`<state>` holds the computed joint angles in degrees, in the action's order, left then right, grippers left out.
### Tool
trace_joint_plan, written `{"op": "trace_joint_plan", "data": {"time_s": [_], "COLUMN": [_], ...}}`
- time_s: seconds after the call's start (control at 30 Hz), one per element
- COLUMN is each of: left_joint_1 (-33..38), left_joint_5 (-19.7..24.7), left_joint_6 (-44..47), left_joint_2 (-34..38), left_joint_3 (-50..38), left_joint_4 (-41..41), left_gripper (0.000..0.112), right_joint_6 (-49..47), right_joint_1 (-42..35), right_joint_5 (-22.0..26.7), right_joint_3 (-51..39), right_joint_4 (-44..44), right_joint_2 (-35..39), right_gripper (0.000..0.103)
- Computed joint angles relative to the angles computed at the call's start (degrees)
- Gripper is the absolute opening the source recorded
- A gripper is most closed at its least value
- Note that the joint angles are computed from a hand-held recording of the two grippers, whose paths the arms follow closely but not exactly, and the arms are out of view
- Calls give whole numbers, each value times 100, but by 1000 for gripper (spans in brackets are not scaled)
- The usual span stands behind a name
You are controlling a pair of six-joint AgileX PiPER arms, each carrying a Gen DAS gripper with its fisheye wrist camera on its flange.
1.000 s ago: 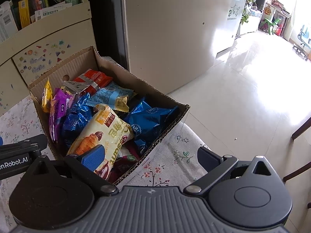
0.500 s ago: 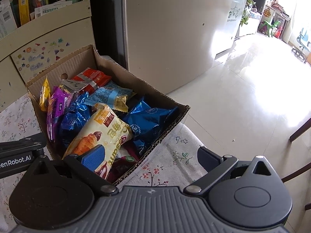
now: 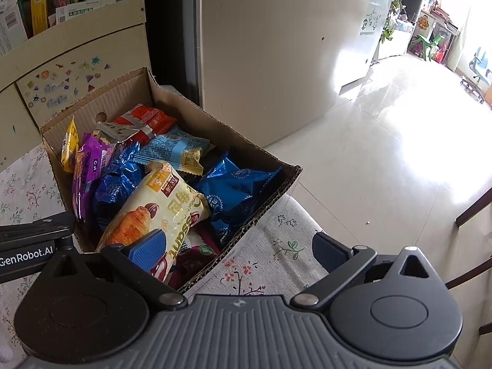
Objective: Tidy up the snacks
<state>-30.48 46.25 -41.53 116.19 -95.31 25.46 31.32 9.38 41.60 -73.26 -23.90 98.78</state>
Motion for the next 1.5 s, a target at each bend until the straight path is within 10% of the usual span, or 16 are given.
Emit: {"op": "trace_joint_plan", "data": {"time_s": [1.5], "left_joint_1": [-412], "left_joint_5": [-23], "left_joint_6": [-2084], "left_joint_2": [-3109], "left_joint_3": [3989], "left_joint_4": [1332], "left_gripper": [101], "right_joint_6": [946], "right_joint_1": [1666], "right_joint_5": [-487], "right_joint_3": [2235], "right_joint_4": [-430], "right_joint_2": [-1924], "right_gripper": [103]}}
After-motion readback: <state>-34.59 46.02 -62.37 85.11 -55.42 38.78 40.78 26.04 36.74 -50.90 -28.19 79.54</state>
